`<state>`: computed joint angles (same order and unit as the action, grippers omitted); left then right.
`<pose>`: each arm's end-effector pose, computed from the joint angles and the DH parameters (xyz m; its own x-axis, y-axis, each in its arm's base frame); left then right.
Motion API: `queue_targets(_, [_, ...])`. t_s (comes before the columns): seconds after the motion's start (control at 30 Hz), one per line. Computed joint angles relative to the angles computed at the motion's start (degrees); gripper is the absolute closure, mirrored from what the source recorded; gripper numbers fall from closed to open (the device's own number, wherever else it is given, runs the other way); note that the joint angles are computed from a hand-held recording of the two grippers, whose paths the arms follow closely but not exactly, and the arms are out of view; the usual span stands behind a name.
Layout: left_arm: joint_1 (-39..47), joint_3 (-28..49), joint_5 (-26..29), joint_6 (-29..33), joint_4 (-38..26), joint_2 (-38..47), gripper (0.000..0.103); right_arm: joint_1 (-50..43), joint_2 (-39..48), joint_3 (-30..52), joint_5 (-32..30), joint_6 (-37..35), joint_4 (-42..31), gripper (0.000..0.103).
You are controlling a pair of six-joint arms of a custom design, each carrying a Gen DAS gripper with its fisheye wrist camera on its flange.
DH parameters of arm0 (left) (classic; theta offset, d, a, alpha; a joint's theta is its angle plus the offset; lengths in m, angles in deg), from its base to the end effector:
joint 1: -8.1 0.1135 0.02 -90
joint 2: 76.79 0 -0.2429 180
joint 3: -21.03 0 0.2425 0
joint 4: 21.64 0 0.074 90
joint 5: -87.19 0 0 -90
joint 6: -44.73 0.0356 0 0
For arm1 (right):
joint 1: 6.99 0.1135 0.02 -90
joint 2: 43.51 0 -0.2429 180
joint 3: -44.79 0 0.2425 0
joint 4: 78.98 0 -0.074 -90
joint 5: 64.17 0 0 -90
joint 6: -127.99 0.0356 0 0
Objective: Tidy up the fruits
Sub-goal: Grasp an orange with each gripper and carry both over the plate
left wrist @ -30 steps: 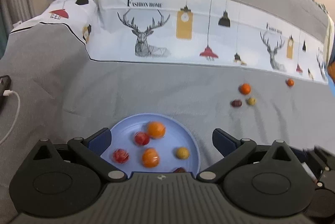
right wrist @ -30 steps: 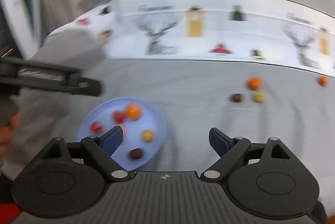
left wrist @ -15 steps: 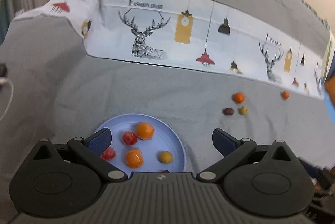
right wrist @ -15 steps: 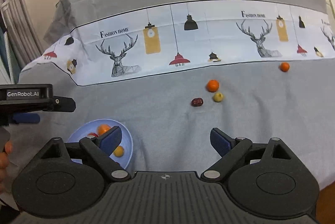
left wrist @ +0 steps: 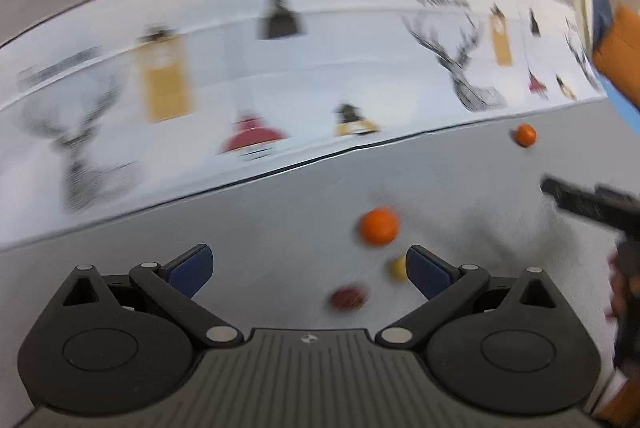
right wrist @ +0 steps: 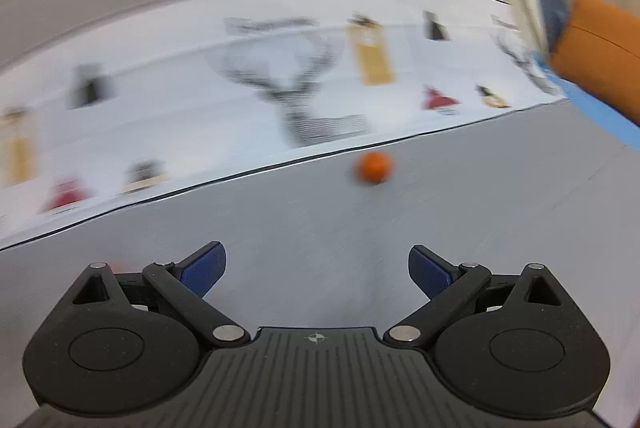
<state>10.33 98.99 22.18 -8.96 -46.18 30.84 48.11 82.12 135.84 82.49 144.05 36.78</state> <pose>0.3667 -0.0008 0.1388 -0.5279 0.5166 -0.6742 0.6505 0.7563 0.0702 0.2228 0.2674 0.0808 -0.3472 0.4254 -0.8357 0.6883 0.7209 0.0810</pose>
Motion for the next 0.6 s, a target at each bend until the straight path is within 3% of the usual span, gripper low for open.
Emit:
queue_targets(0.1, [-8.07, 5.81, -4.3, -4.65, -0.11, 8.09, 0.001, -12.5, -2.12, -11.68, -2.82, -15.38, 17.76, 0.005])
queue_targets(0.2, [-12.3, 10.53, -7.65, -4.18, 0.76, 14.44, 0.001, -22.08, -3.96, -20.94, -6.37, -29.91, 38.69, 0.005])
queue_targets(0.27, [-13.7, 16.01, -9.19, -3.6, -1.32, 19.79, 0.004, -25.79, -2.27, -22.02, -8.38, -35.42, 46.6, 0.001])
queue_targets(0.3, [-13.8, 19.07, -9.09, -3.94, -3.29, 22.21, 0.027, -26.73, -1.44, -22.43, -7.66, -37.35, 50.25, 0.001])
queue_targets(0.33, [-13.7, 23.12, -8.88, -4.41, -6.64, 25.0, 0.066, -27.39, -0.88, -22.38, -7.35, -40.22, 52.78, 0.008])
queue_targets(0.37, [-13.52, 26.19, -8.63, -4.14, -9.47, 26.97, 0.066, -27.45, -0.53, -22.27, -6.45, -43.56, 55.05, 0.045])
queue_targets(0.4, [-13.0, 26.58, -7.5, -3.43, -9.86, 27.08, 0.067, -27.15, -0.67, -22.49, -5.64, -48.63, 58.05, 0.07])
queue_targets(0.47, [-11.79, 26.54, -5.55, -0.48, -10.65, 26.76, 0.068, -26.26, -0.62, -18.26, -5.24, -52.08, 50.93, 0.068])
queue_targets(0.6, [-8.05, 29.28, -0.08, 0.46, -14.54, 26.99, 0.068, -21.02, -2.71, -16.81, -2.71, -52.45, 45.91, 0.068])
